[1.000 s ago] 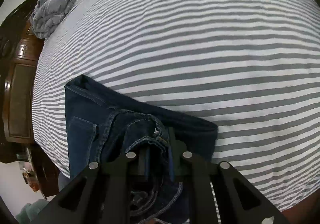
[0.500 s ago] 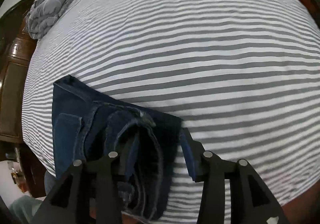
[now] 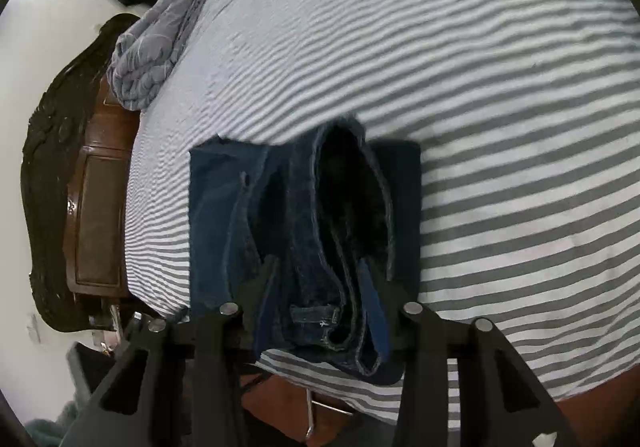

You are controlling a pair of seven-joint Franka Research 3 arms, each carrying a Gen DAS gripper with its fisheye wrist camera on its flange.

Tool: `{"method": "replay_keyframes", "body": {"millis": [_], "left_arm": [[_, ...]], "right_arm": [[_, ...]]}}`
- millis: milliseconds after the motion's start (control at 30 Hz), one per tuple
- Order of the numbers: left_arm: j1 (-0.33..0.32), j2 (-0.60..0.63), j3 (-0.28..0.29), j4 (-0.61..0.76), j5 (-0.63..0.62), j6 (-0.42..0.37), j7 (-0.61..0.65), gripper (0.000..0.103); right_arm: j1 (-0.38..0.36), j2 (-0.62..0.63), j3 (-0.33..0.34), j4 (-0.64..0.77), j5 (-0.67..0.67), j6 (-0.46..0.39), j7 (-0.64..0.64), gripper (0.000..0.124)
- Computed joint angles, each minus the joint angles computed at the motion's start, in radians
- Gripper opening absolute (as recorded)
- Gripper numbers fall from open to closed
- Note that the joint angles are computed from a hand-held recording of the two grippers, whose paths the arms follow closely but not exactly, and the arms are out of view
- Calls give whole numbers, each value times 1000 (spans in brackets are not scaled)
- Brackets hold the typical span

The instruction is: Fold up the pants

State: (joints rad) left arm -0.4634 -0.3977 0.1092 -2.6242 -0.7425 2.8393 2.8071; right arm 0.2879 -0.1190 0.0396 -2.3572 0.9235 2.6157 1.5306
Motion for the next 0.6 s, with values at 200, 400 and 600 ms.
{"method": "replay_keyframes", "body": {"millis": [200, 400, 600], "left_arm": [[-9, 76, 51, 51, -106, 129, -44, 74], [62, 209, -16, 95, -60, 168, -122, 74], [65, 222, -73, 93, -188, 128, 16, 74]], "right_arm": [[34, 99, 35, 43, 107, 126, -57, 32], [43, 92, 59, 26, -295, 190, 234, 10], [-20, -23, 68, -50, -717, 176, 626, 5]]}}
